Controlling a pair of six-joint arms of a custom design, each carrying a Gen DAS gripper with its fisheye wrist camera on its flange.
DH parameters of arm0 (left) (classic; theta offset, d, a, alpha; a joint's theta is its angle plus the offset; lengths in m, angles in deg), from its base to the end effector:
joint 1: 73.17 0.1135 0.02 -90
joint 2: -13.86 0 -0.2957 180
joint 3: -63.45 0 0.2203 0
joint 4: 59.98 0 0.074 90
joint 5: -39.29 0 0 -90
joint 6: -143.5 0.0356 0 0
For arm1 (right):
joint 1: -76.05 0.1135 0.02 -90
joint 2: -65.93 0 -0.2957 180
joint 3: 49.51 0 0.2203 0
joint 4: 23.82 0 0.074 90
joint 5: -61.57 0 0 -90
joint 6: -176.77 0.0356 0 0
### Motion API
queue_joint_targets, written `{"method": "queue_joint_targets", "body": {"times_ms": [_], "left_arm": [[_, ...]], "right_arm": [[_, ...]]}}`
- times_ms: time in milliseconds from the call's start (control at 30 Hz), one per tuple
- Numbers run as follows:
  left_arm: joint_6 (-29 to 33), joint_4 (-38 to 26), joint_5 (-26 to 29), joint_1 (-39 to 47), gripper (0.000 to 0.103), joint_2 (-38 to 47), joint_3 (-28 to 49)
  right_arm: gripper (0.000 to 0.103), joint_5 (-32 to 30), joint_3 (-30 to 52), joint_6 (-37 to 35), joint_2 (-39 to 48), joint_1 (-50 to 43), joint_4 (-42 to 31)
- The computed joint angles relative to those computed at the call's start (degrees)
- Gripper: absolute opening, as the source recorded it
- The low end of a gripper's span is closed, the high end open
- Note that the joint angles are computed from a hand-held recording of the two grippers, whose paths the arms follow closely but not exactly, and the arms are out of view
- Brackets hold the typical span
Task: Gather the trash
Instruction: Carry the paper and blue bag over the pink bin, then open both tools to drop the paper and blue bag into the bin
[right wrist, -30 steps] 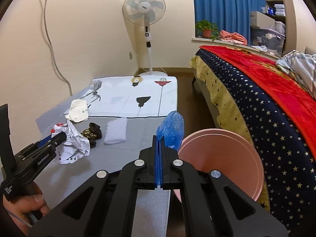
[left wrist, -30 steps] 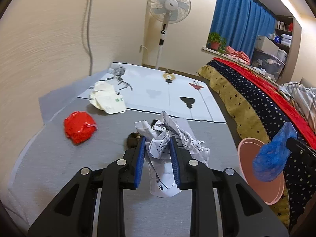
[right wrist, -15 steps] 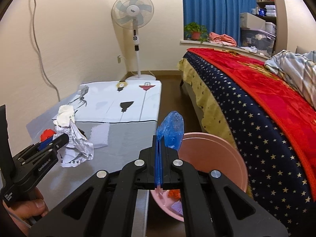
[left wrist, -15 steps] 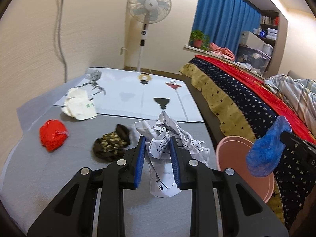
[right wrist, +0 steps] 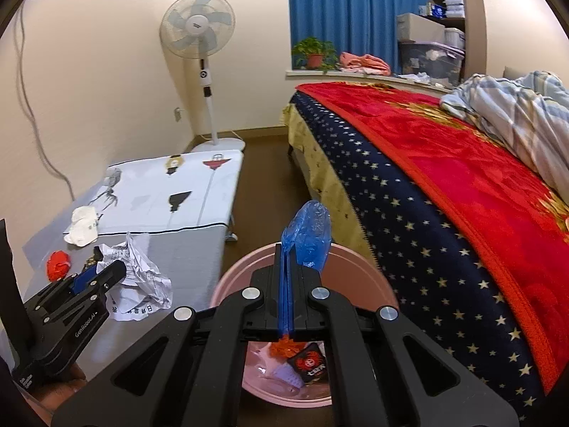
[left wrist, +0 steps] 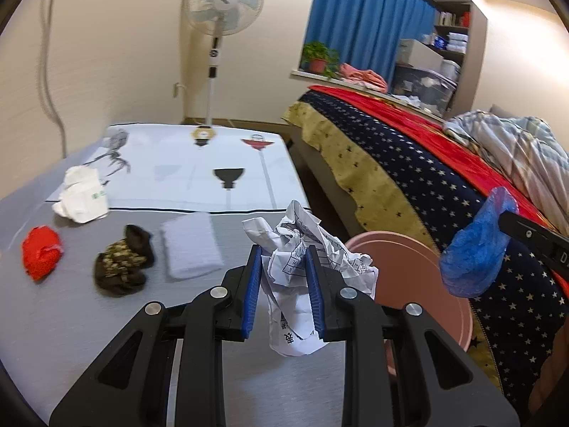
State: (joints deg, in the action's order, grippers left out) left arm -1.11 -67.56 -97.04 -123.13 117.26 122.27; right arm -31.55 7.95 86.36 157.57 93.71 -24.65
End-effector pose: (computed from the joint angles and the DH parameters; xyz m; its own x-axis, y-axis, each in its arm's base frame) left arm 0.2165 -0.2176 0.1687 -0.4925 -0.2889 -0.8210 -0.2733 0.9469 -0.1693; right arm 0.2857 0.0930 0.2225 -0.5442 -0.1808 -0.8193 -0.3493 0.9367 0.0254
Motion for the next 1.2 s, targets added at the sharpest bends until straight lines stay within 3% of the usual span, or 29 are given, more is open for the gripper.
{"method": "queue_joint_targets", "body": {"times_ms": [400, 967, 1033, 1067, 1200], "left_arm": [[7.6, 3.3, 5.3, 0.4, 0.025, 6.3, 7.1], [9.9, 6.1, 12.0, 2.1, 0.027, 12.3, 12.8], [10.8, 9.0, 14.6, 2.5, 0.035, 12.6, 12.2], [10.9, 9.1, 15.3, 2.7, 0.045, 12.9, 12.4], [10.0, 7.7, 14.6, 2.7, 0.047, 13.1, 12.6]], "right_arm": [[0.001, -1.4, 2.1, 1.3, 2.7, -4.5, -1.2], [0.002, -1.8, 3.7, 1.5, 5.0, -7.3, -2.8], [0.008, -1.1, 3.6, 1.2, 5.1, -7.1, -2.7], [0.010, -0.6, 3.7, 1.1, 5.2, -7.0, -2.8], [0.039, 0.2, 3.3, 1.9, 5.0, -7.3, -2.2]]}}
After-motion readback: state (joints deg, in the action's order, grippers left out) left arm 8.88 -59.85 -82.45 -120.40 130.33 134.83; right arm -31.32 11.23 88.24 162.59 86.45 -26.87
